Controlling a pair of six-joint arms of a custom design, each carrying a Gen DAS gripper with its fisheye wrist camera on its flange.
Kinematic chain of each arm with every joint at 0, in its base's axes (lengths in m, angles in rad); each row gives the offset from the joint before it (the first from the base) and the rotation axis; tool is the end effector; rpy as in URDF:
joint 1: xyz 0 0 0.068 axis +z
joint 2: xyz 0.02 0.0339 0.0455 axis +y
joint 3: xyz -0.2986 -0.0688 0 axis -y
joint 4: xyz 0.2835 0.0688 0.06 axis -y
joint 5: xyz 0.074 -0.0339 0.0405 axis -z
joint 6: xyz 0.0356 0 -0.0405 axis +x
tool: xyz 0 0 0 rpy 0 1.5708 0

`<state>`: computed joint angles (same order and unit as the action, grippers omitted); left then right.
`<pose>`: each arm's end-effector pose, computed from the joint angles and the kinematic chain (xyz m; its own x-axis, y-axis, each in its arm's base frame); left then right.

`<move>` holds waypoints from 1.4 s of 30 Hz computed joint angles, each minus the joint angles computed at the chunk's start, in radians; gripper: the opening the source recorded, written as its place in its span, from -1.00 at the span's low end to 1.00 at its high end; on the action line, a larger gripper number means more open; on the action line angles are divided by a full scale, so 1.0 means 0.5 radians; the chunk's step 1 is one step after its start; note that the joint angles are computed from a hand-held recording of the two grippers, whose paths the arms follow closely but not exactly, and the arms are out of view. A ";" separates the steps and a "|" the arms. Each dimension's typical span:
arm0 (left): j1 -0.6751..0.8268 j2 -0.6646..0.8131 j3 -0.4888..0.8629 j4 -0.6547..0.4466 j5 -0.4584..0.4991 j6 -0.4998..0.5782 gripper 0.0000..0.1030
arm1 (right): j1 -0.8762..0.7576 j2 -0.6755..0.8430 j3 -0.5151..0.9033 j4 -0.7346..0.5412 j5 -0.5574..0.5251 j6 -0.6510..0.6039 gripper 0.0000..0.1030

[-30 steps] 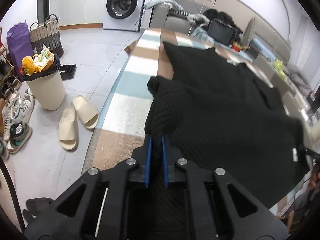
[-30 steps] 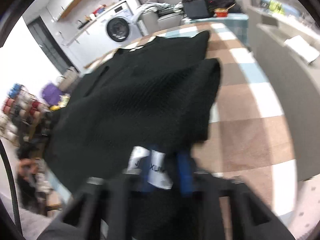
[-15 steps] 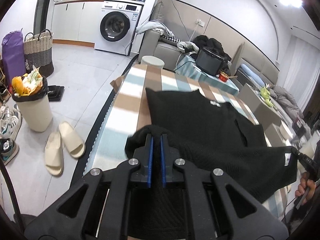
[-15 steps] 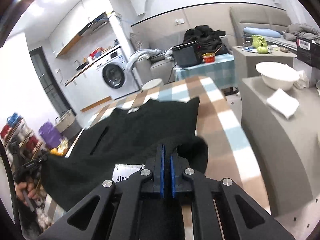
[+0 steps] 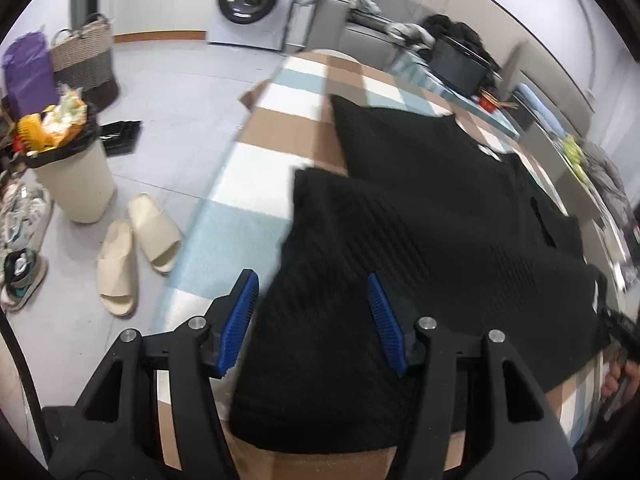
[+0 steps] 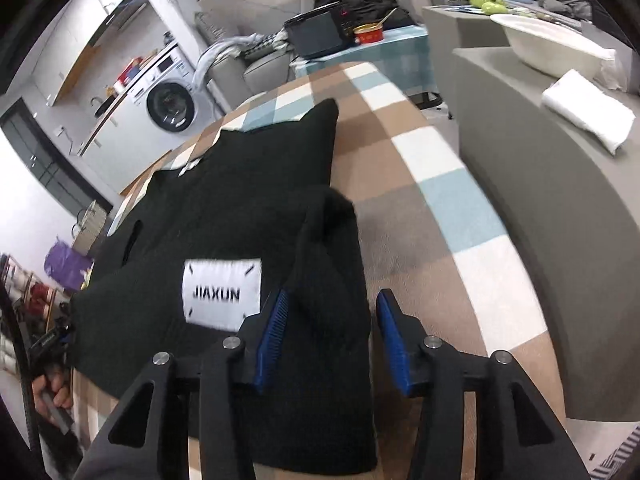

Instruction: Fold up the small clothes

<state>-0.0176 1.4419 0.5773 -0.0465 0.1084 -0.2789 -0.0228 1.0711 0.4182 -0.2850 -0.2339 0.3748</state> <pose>0.2782 -0.0087 0.1464 -0.7826 -0.2599 -0.5657 -0.1369 0.9583 -0.2509 0.2030 0.0036 0.1634 -0.7922 0.3743 -0.4820 0.1882 0.9012 0.3904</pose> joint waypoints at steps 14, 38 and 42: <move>-0.328 -0.310 -0.294 -0.012 -0.174 -0.002 -0.46 | 0.215 0.047 -0.027 0.067 0.117 -0.073 -0.46; -0.040 -1.731 -0.564 -1.013 0.199 -0.027 -0.33 | -0.009 -1.129 -0.201 -0.830 -0.169 -0.130 -0.27; -0.090 -1.635 -0.567 -0.933 0.122 -0.048 -0.33 | -0.137 -1.048 -0.240 -0.764 -0.173 -0.155 -0.23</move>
